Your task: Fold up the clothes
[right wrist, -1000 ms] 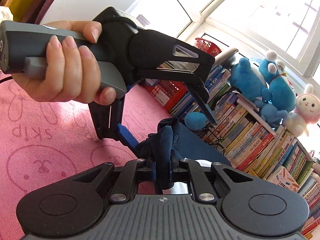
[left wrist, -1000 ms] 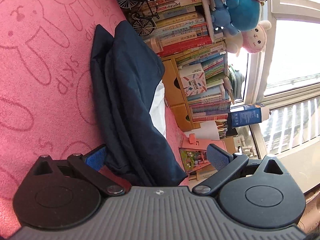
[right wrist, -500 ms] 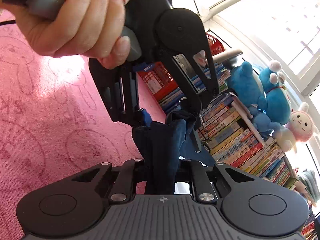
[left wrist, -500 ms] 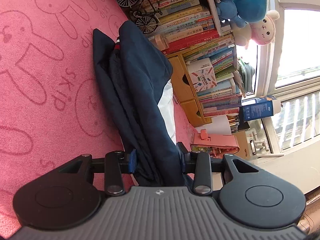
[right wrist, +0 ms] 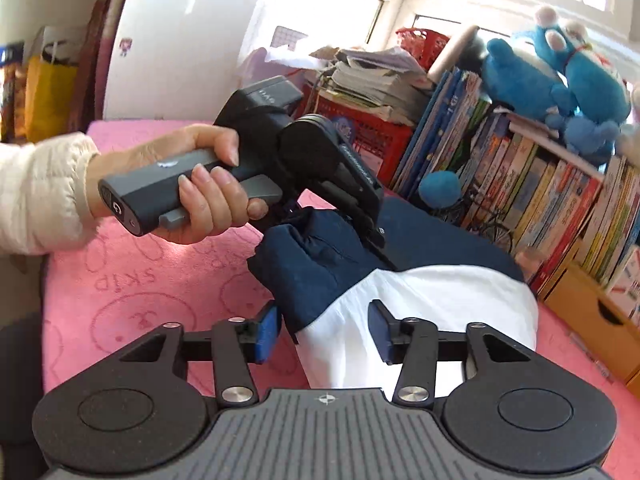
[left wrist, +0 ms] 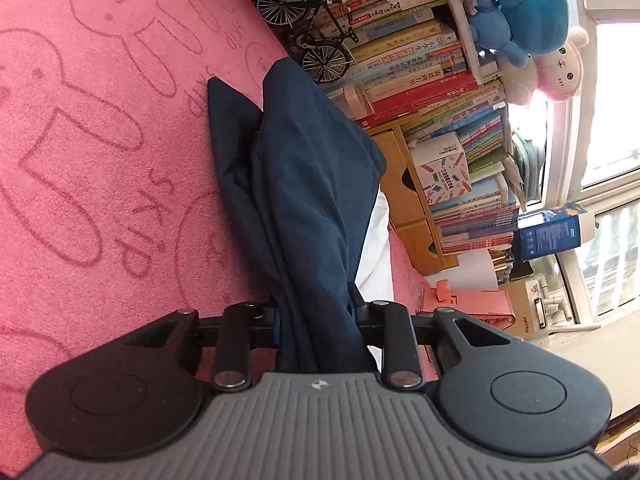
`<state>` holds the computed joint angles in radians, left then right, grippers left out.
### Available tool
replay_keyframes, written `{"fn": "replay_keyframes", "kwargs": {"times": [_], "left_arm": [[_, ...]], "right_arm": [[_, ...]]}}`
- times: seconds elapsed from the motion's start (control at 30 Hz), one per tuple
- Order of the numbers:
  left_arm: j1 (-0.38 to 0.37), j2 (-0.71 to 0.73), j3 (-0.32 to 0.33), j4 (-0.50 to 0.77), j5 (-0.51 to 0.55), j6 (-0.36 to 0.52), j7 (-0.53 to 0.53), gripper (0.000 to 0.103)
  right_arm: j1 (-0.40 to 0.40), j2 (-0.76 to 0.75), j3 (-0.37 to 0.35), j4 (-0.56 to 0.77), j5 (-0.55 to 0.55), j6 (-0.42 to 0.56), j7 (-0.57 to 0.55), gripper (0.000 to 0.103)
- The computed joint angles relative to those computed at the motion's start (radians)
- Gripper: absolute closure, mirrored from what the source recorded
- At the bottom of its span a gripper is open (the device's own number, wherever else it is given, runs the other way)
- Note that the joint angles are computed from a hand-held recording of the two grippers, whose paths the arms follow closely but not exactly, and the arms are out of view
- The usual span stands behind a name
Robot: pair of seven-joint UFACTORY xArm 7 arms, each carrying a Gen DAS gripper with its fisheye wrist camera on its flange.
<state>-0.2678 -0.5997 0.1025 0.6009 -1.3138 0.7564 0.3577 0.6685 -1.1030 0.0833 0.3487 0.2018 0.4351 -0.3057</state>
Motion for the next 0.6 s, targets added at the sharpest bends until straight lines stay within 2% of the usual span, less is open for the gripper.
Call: {"fn": "replay_keyframes", "kwargs": {"times": [0.03,0.1,0.2,0.27,0.33,0.4,0.53,0.6], "left_arm": [[0.002,-0.002,0.014,-0.005,0.002,0.017,0.012,0.079],[0.006,0.007,0.044,-0.009,-0.011,0.059,0.034,0.080],[0.022,0.020,0.069,-0.017,-0.053,0.115,0.080,0.083],[0.038,0.024,0.068,-0.021,-0.077,0.139,0.108,0.084],[0.054,0.031,0.069,-0.022,-0.092,0.167,0.135,0.085],[0.069,0.038,0.071,-0.022,-0.106,0.197,0.165,0.087],[0.098,0.043,0.070,-0.029,-0.133,0.244,0.240,0.088],[0.112,0.037,0.064,-0.034,-0.137,0.257,0.275,0.088]], "right_arm": [[0.020,-0.034,-0.103,0.009,0.028,0.064,-0.025,0.033],[-0.004,-0.059,-0.275,0.047,0.109,0.187,-0.032,0.018],[-0.034,0.061,-0.514,0.151,0.245,0.267,-0.014,0.017],[-0.017,0.173,-0.656,0.247,0.331,0.322,-0.004,0.017],[0.030,0.277,-0.755,0.310,0.388,0.339,-0.058,0.017],[0.090,0.374,-0.820,0.363,0.426,0.377,-0.128,0.017],[0.255,0.558,-0.983,0.491,0.578,0.512,-0.274,0.016],[0.308,0.634,-1.047,0.561,0.613,0.599,-0.343,0.015]]}}
